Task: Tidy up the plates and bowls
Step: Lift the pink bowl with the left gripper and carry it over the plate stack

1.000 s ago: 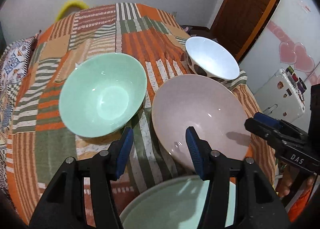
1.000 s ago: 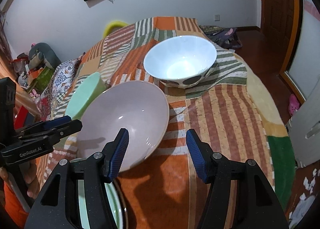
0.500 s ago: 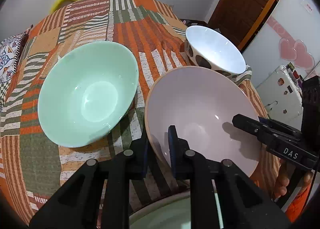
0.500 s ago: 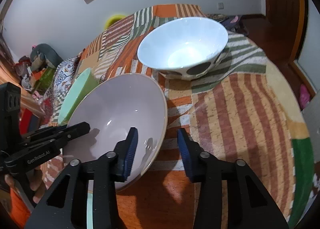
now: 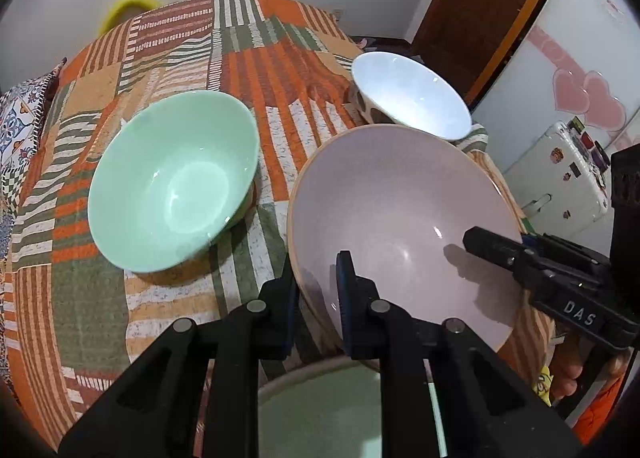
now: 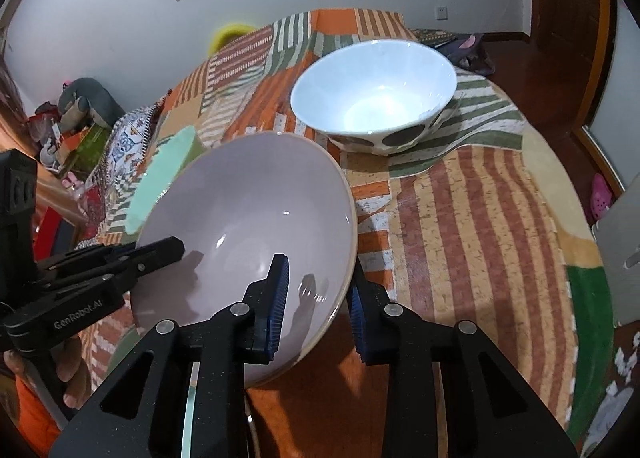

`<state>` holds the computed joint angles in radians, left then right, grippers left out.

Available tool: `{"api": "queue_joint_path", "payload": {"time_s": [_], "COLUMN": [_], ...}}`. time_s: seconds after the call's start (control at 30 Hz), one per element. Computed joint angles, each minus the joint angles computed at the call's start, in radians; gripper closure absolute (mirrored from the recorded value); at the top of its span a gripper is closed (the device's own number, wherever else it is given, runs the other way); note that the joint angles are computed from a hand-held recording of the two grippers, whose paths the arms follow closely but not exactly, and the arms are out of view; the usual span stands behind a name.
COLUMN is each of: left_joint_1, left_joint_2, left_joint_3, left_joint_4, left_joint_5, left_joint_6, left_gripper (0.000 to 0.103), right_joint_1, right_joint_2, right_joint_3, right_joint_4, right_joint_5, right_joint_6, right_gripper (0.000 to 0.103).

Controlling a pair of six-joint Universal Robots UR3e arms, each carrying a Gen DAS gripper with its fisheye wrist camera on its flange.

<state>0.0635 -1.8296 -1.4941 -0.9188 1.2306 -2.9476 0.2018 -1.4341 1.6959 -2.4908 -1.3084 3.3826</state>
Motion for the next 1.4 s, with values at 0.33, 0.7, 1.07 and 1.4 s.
{"api": "queue_joint_path", "payload": {"time_s": [0.33,0.7,1.07,1.4], "left_joint_1": [0.017,0.143,0.392,0.881], "left_joint_2": [0.191,0.45,0.756,1.035], "left_joint_3": [-0.106,-0.239,-0.356,-0.332], "left_joint_4": [-0.021,-0.114,-0.325,-0.883], "left_joint_5": [-0.024,-0.085,-0.166,-0.342], "left_joint_6": [0.004,0.053,0.218,0.644], "left_gripper": [0.086,0.086,0.086,0.086], "right_joint_1": [0.028,0.123,0.249,0.385], "right_joint_2": [-0.128,-0.152,-0.085,0.023], "right_joint_3": [0.035,-0.009,-0.096,-0.224], "right_joint_4": [0.02,0.025,0.027,0.047], "right_joint_5": [-0.048,-0.095,-0.128,-0.169], "right_joint_6": [0.013,0.026,0.038,0.054], "right_gripper": [0.077,0.077,0.076,0.076]}}
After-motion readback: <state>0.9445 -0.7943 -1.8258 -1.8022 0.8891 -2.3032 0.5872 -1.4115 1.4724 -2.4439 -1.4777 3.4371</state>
